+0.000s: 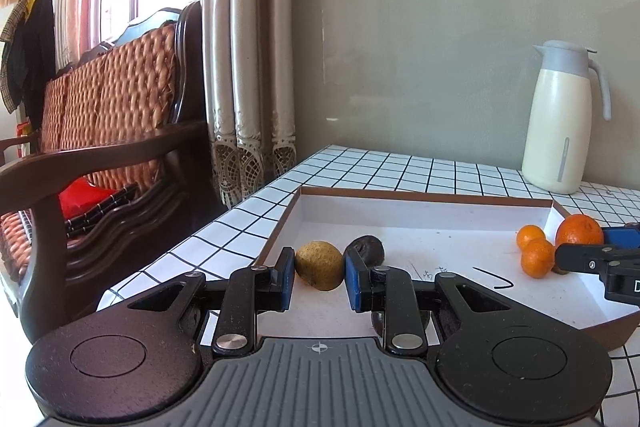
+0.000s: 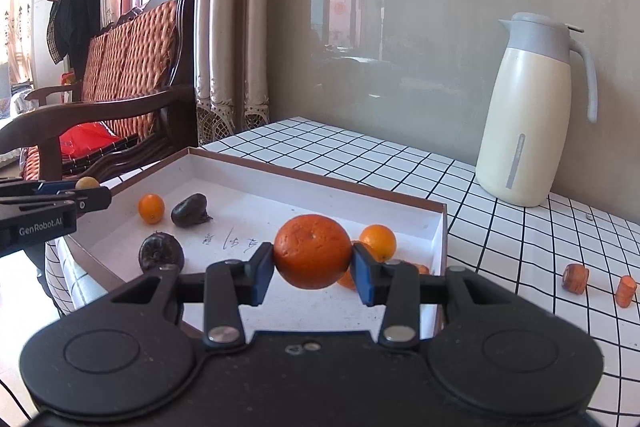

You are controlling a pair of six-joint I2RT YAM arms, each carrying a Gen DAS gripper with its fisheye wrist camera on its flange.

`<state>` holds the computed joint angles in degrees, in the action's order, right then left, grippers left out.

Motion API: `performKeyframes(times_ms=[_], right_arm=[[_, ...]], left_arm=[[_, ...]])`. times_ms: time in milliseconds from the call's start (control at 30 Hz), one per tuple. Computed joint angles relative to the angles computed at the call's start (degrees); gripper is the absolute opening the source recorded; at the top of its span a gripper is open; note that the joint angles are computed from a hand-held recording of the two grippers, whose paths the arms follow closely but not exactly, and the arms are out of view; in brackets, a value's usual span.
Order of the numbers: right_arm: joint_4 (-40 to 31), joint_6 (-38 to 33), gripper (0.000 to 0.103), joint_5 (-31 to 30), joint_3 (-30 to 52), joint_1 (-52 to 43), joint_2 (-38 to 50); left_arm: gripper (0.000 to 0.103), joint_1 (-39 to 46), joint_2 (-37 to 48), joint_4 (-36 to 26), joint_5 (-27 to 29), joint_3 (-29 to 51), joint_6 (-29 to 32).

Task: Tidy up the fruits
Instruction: 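Carry the brown fruit and the orange over the cardboard box with both tools, then open both tools to drop the brown fruit and orange into the box, then move both open tools away from the box toward the two carrot chunks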

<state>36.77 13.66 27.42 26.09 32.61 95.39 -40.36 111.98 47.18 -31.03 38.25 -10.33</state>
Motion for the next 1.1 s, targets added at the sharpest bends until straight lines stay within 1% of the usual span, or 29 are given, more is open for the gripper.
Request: performKeyframes(times_ms=[267, 367, 400, 433, 467, 500, 533, 567, 600, 667, 700, 833, 933, 1000, 1100], right_arm=[[-1.31, 0.21, 0.033, 0.73, 1.29, -0.14, 1.43], [-2.55, 0.43, 0.035, 1.68, 2.05, -0.42, 2.29], [-2.37, 0.43, 0.046, 3.73, 2.23, -0.07, 2.94], [0.17, 0.16, 0.062, 8.24, 1.58, 0.81, 3.82], [5.29, -0.64, 0.098, 13.02, 0.19, 1.71, 4.9], [11.17, -1.74, 0.097, 15.39, -1.51, 1.91, 5.71], [12.18, -1.6, 0.097, 15.15, -2.08, 1.39, 5.09], [13.2, -1.25, 0.097, 14.05, -2.68, 0.43, 4.62], [14.15, -0.8, 0.097, 13.28, -3.1, -0.27, 4.64], [14.67, -0.56, 0.097, 11.88, -3.24, -1.13, 4.96], [14.24, -0.69, 0.097, 11.51, -2.98, -1.3, 5.07], [14.1, -0.81, 0.097, 10.36, -2.72, -1.51, 5.4], [14.37, -0.66, 0.097, 10.48, -3.38, -1.07, 5.04], [13.87, -0.78, 0.097, 10.84, -3.42, -0.81, 4.76], [13.66, -0.89, 0.097, 11.1, -3.59, -0.54, 4.52]], left_arm=[[0.027, 0.97, 1.04, -1.95, 1.06, 1.66, -0.31], [0.027, 1.95, 1.5, -2.45, 2.61, 2.12, -0.55], [0.027, 2.1, 1.82, -1.74, 2.87, 2.03, -0.77], [0.031, 2.07, 2.01, -1.24, 2.33, 1.99, -0.84], [0.068, 1.66, 1.97, 0.44, 0.42, 1.32, -0.57], [0.096, 1.08, 2.2, 4.62, -2.03, -0.15, -0.06], [0.103, 0.36, 3.27, 10.75, -4.85, -1.71, 0.98], [0.103, 0.32, 3.59, 14.18, -6.22, -2.57, 1.87], [0.103, 0.77, 3.56, 15.01, -5.34, -2.99, 1.53], [0.103, 1.74, 3.21, 11.18, -3.46, -1.81, -0.13], [0.103, 1.82, 3.6, 10.95, -3.38, -1.46, 0.03], [0.103, 1.77, 4.37, 11.99, -3.24, -1.23, 0.92], [0.103, 1.44, 4.26, 10.97, -3.06, -1.15, 1.15], [0.103, 0.91, 4.23, 12.37, -3.63, -1.83, 1.47], [0.103, 0.62, 3.9, 11.9, -3.77, -1.81, 1.62]])
